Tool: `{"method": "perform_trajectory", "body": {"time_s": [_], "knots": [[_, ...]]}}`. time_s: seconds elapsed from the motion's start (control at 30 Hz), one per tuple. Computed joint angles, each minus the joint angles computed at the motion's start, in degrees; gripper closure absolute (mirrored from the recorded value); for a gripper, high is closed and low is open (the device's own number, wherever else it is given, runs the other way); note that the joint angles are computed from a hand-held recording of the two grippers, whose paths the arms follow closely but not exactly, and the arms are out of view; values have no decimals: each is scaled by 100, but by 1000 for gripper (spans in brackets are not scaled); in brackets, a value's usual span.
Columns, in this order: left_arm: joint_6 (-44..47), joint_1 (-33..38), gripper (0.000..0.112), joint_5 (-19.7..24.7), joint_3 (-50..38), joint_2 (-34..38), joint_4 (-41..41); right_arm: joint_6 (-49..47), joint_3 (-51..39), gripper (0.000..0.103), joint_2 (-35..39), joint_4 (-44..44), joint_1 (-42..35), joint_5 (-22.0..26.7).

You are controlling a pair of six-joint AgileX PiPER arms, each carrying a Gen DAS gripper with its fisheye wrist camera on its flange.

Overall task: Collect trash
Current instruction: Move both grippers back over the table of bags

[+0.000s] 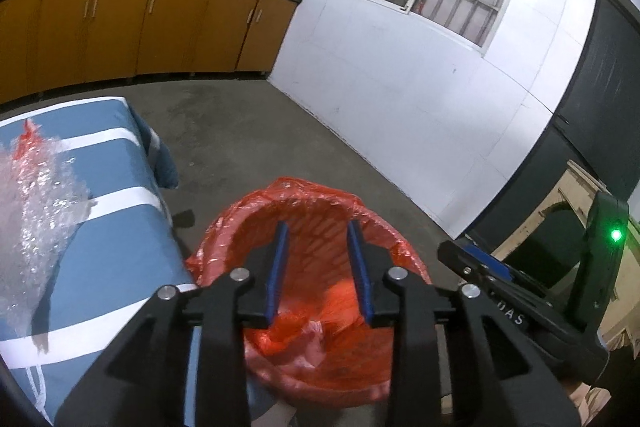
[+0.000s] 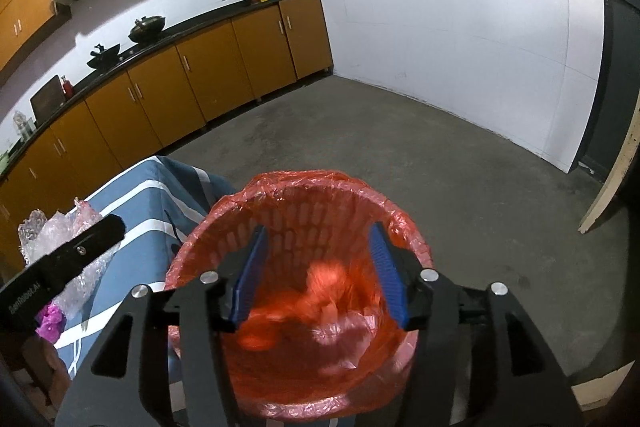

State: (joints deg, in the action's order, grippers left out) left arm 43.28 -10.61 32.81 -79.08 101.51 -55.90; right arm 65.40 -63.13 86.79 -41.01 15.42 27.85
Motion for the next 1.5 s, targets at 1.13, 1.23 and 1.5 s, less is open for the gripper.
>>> {"method": "perform_trajectory", "body": {"time_s": [1.13,1.23,1.5], "knots": [[1458,3546,31,-1819,3142,-2760,-84,-659,-2529,50,1784,13,2392,426],[1830,4144,31,-1515,3148,-2819,-460,-1182,-3135,50,2197,480,2626,378],[2431,5325,31,-769,3043,-2637,-1018,-2305,-5386,50,3674,1255,3126,1130]]}}
